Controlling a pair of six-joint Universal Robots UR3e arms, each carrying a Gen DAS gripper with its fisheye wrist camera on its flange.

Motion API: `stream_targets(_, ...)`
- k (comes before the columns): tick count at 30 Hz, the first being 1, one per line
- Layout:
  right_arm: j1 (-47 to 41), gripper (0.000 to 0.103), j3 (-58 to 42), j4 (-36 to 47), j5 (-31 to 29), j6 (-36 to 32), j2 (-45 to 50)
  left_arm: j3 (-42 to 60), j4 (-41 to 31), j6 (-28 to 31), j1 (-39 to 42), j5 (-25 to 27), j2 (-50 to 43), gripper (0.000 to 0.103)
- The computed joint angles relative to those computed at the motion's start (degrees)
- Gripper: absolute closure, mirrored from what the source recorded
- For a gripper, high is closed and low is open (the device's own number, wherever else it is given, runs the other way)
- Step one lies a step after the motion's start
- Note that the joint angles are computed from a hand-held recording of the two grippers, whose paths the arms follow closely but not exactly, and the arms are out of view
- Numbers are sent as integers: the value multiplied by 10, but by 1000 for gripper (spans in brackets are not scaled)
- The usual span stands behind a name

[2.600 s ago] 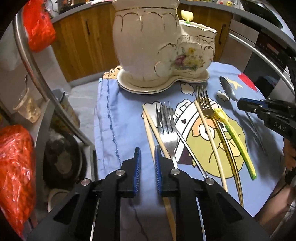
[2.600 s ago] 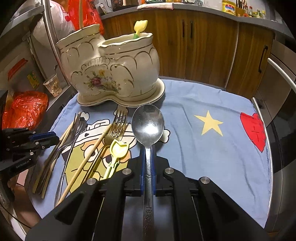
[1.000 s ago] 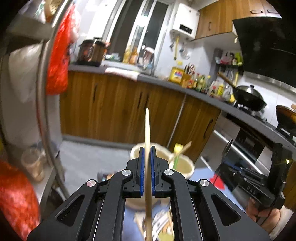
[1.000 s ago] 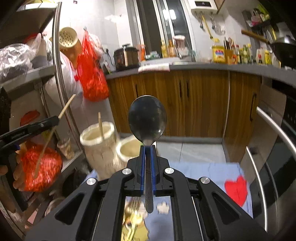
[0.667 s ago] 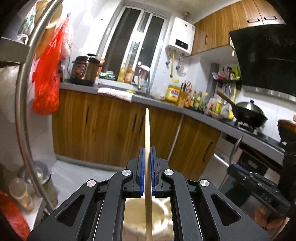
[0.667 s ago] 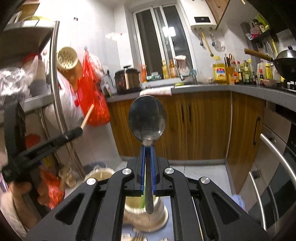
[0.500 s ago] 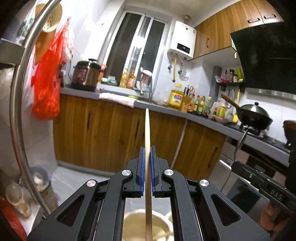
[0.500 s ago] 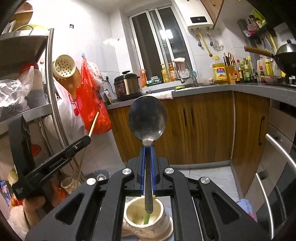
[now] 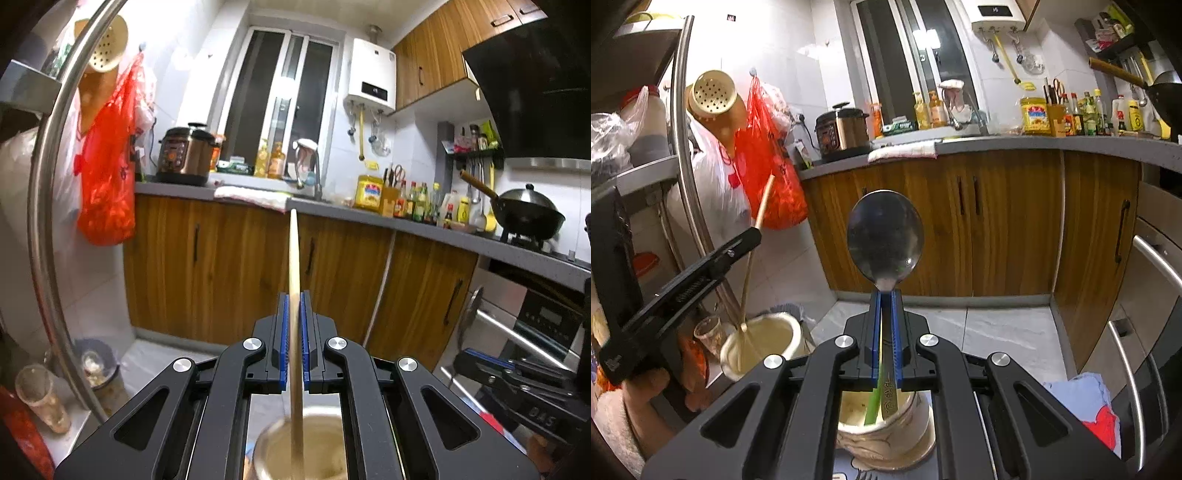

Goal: Organize utensils
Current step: 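Lift the metal spoon with the right gripper while the left gripper lifts the chopstick, then drop the metal spoon into the short cup while the left gripper drops the chopstick into the tall cup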

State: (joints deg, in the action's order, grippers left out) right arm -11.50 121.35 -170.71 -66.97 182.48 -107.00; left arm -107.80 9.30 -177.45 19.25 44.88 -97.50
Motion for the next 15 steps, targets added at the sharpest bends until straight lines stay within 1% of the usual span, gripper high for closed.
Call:
stream_targets(2,-1,97,7,6,4,-5,-2,-17,-48,32,17,-23,26,96)
stream_targets(3,0,97,10,10,5,-10,-4,-28,-93,65,24,-30,49,96)
stream_targets(5,2,97,16,19,4,-22,-8,-46,-151,109,37,-37,81,96)
stream_targets(6,3,97,18,22,4,-25,-9,-56,-203,147,50,-50,107,96)
stream_targets(9,-1,97,24,37,11,-34,-14,-73,-295,214,76,-72,154,96)
stream_targets(10,-3,97,24,42,15,-34,-15,-75,-311,225,82,-77,162,96)
stream_targets(12,-4,97,24,46,18,-35,-12,-68,-376,262,90,-85,175,96)
stream_targets(15,3,97,21,48,8,-34,-6,-61,-410,285,78,-70,176,96)
